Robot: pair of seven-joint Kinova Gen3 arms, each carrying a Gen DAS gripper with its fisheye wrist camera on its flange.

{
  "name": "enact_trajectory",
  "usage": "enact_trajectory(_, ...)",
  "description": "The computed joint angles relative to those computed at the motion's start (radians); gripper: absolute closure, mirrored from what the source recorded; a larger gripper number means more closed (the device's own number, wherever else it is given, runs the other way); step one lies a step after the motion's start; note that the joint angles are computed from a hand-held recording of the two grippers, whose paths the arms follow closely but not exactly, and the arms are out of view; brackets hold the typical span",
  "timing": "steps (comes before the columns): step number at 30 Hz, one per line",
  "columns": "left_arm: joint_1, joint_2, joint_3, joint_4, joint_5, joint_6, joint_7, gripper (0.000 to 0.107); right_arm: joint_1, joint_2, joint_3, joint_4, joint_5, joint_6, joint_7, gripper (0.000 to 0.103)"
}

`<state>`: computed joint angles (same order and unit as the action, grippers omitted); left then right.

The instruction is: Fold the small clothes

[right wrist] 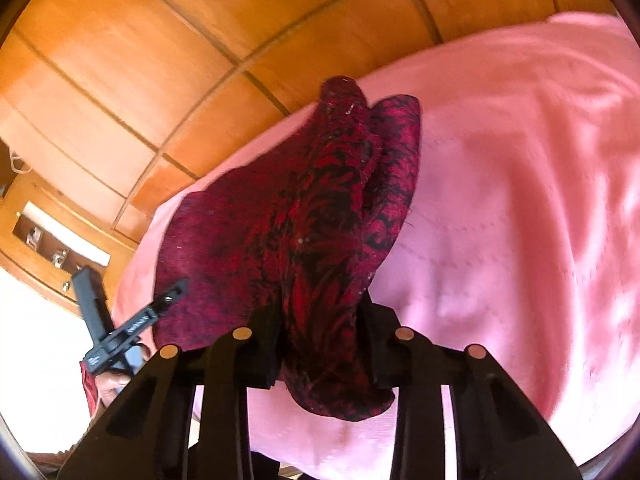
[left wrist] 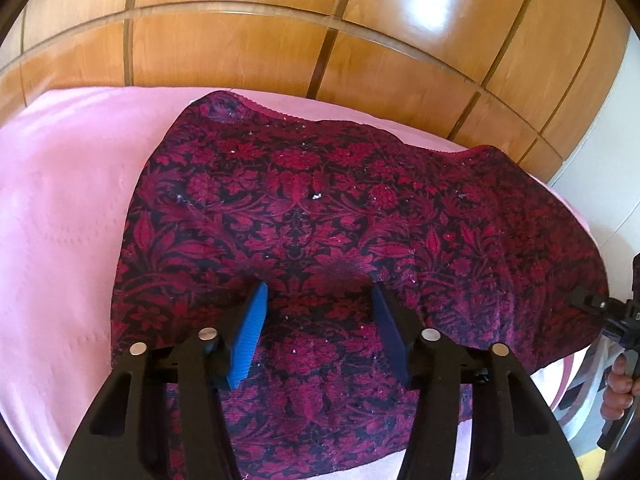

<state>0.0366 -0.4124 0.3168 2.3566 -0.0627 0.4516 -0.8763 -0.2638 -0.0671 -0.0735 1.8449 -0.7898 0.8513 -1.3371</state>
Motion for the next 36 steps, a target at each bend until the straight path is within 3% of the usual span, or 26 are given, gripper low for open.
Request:
enact_trajectory(6,0.13,-0.017,-0.197,0.042,0.113,-0.05,-0.119,0.065,-0.058,0.0,-0.032,-0.07,-0.122,-0.025,0.052,0.079)
enact_trajectory(9,0.215,-0.032,-0.335,0.074,0.206,-0.085,-0.215,0.073,-0.099,0.009,-0.053,-0.112,-0.186,-0.026,0.114,0.08)
enact_trajectory(13,0.302,-0.055,-0.485,0.116,0.313,-0.123,-0.334,0.081,-0.165,0.057,-0.114,-0.183,-0.182,-0.052,0.136,0.08)
enact_trajectory(16,0.385,-0.083,-0.584,0.137,0.337,-0.143,-0.375,0.081,-0.229,0.114,-0.171,-0.237,-0.076,-0.081,0.076,0.08)
enact_trajectory(19,0.415,-0.201,-0.722,0.182,0.433,-0.129,-0.474,0.081,-0.353,0.159,-0.138,-0.27,0.046,-0.104,-0.008,0.08)
enact_trajectory(25,0.235,-0.467,-0.872,0.165,0.373,0.073,-0.55,0.081,-0.595,0.211,-0.039,-0.321,0.29,-0.131,-0.126,0.08)
enact_trajectory(28,0.237,-0.56,-0.936,0.131,0.344,0.126,-0.573,0.081,-0.72,0.233,0.027,-0.344,0.412,-0.13,-0.183,0.08)
enact_trajectory(30,0.26,-0.565,-0.932,0.103,0.331,0.138,-0.573,0.072,-0.764,0.248,0.032,-0.363,0.494,-0.12,-0.22,0.08)
enact_trajectory(33,0.363,-0.522,-0.938,0.071,0.373,0.116,-0.618,0.059,-0.855,0.267,0.074,-0.385,0.616,-0.112,-0.272,0.08)
enact_trajectory(36,0.458,-0.42,-0.932,0.017,0.367,0.128,-0.644,0.057,-0.832,0.285,-0.012,-0.397,0.734,-0.117,-0.348,0.08)
